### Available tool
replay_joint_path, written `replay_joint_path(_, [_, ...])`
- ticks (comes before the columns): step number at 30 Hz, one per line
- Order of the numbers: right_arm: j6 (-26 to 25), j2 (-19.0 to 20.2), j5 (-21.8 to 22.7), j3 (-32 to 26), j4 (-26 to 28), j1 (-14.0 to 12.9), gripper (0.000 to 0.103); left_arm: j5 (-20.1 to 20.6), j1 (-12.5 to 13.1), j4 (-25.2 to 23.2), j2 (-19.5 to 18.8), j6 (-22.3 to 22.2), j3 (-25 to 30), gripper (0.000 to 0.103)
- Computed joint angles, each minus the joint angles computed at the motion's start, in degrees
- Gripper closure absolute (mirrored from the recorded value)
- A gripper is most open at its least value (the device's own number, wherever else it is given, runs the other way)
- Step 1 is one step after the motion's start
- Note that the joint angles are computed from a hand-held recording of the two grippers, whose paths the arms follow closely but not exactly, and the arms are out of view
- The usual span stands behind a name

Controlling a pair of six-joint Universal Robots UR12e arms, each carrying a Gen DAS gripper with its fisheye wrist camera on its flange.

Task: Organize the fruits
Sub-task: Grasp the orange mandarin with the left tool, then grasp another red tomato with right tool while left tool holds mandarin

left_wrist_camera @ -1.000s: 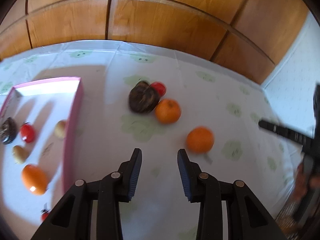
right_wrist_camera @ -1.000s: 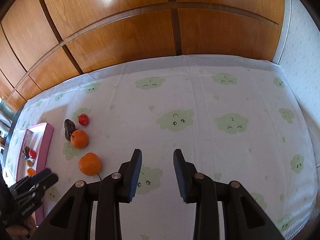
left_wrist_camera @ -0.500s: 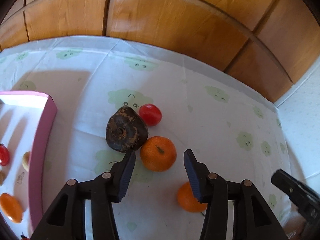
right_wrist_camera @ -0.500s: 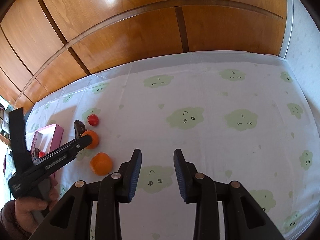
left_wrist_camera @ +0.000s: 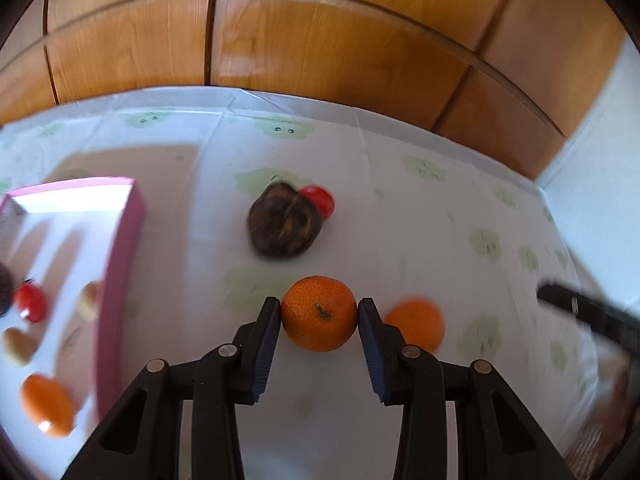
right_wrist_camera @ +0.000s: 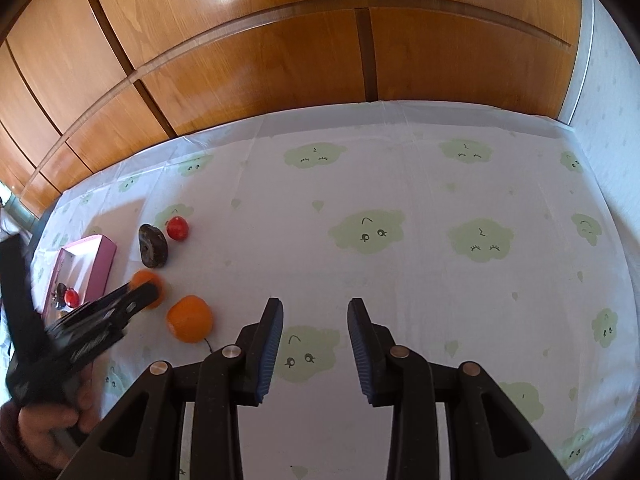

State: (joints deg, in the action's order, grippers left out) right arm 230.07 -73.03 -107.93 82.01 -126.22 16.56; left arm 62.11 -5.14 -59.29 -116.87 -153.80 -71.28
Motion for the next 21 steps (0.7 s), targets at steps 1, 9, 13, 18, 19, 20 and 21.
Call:
replay_joint_path(1, [0.04,0.00,-0.17,-0.03,0.24,0.02,0.069,0.10,0.42,0.69,0.84,1.09,-1.30,0.063])
replay_joint_path(9, [-0.14,0.13,-0.80,-0.23,1.51,0.19,0.069,-0.57,3.03,8.75,6.65,8.40,-12.00,0.063])
replay_joint_path(13, [-0.63,0.28,0.73,-0.09,0.93,0.05,0.069,-1.56,3.37,10.95,6.98,8.50,-13.24,0.063])
replay_joint_path(18, [0.13,0.22,6.35,1.08,-4.58,-0.57,0.069,-3.66,4.02,9.86,6.83,8.13,-13.02,0.063])
replay_joint_path(19, [-0.12,0.57,7.91,0.75,-5.46,-0.71,0.069,-4.07,4.14,9.98,6.83,8.34,-13.13,0.063])
replay_joint_path(20, [-0.16,1.01,9.55,0.25,-6.22,-0.90,0.069,-4.35,4.22,10.05,6.82,8.50,-13.21,0.063])
replay_joint_path(21, [-0.12,1.42,10.75,-0.17,-6.90,-1.01,0.069,-4.65,4.32,10.08,6.89,8.58,-13.35,0.063])
